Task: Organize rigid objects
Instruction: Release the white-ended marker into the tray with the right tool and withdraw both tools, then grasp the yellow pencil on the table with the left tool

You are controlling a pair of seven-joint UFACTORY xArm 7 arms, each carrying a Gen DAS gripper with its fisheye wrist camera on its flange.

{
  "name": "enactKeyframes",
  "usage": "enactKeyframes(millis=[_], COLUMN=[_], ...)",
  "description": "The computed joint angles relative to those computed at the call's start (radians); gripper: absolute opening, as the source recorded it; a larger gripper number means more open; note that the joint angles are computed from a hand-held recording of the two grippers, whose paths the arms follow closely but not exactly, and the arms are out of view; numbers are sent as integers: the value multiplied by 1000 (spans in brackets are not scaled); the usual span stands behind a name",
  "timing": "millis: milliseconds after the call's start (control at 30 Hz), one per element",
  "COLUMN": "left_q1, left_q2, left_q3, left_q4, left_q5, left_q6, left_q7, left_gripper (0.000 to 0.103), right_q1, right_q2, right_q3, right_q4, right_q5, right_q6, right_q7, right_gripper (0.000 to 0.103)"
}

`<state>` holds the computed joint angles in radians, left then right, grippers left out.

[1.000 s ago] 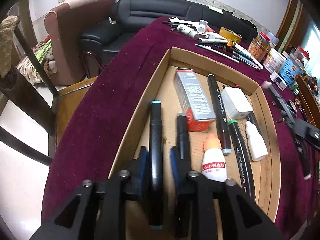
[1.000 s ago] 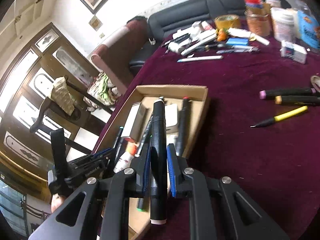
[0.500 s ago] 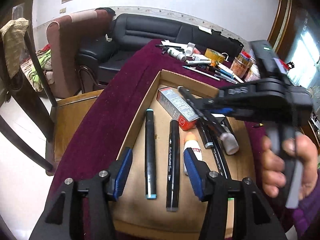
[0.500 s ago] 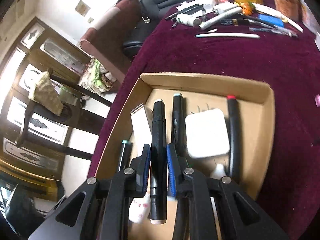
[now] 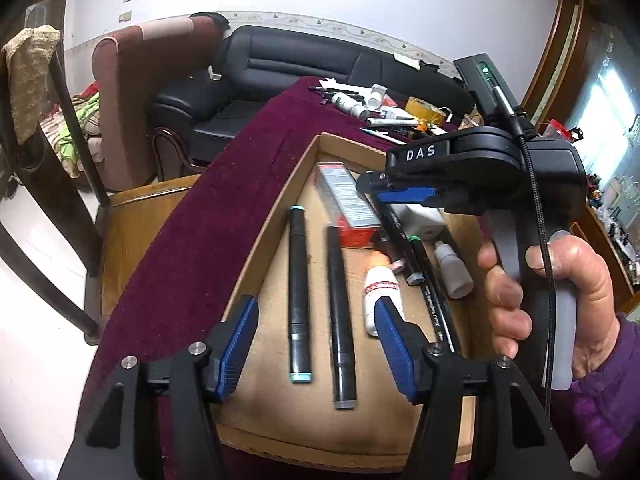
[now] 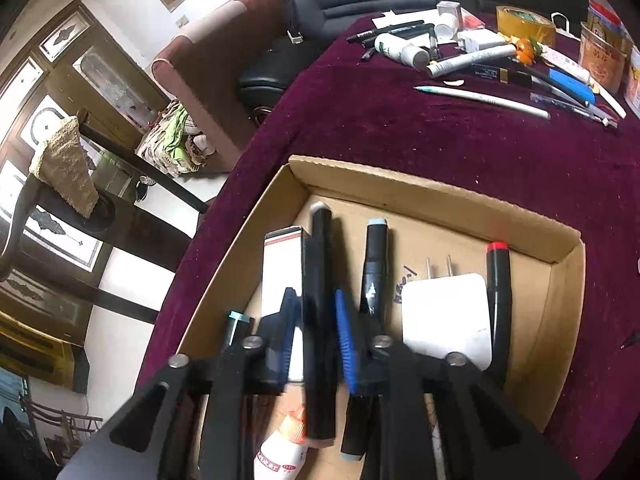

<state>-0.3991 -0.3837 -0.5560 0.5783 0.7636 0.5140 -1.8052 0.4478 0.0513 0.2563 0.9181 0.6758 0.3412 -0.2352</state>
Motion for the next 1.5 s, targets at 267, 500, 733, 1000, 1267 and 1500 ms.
enactKeyframes(millis=[267,500,733,1000,1267,1500], left_q1=[7,-39,-132,-263,-370,-466], left_q2=[-5,92,308,536,690,872], left_q3=[-39,-69,-56,5,91,193], left_q4=[33,158,361,586,788,1055], left_q5=[32,99,170,186,119,102], left_q6=[7,116,233,308,363,446], left_q7=[-35,-17,57,164,306,476], left_gripper=[71,76,76,76,75,75], right_q1=[30,-79,-458,-341,-137,105], right_q2=[-187,-544,-730,-634,-487,-398], right_q3=[-47,-32,51,-313,-614,-981], right_q4=[-115,-430,-612,-623,-553,-545], right_q5=[81,-101,-293,-307,-380,-494], right_q6=[-77,-313,-328,-326,-451,-607], right_q7=[-132,-72,44,-62,-87,-11], right_gripper=[49,73,96,96,96,96])
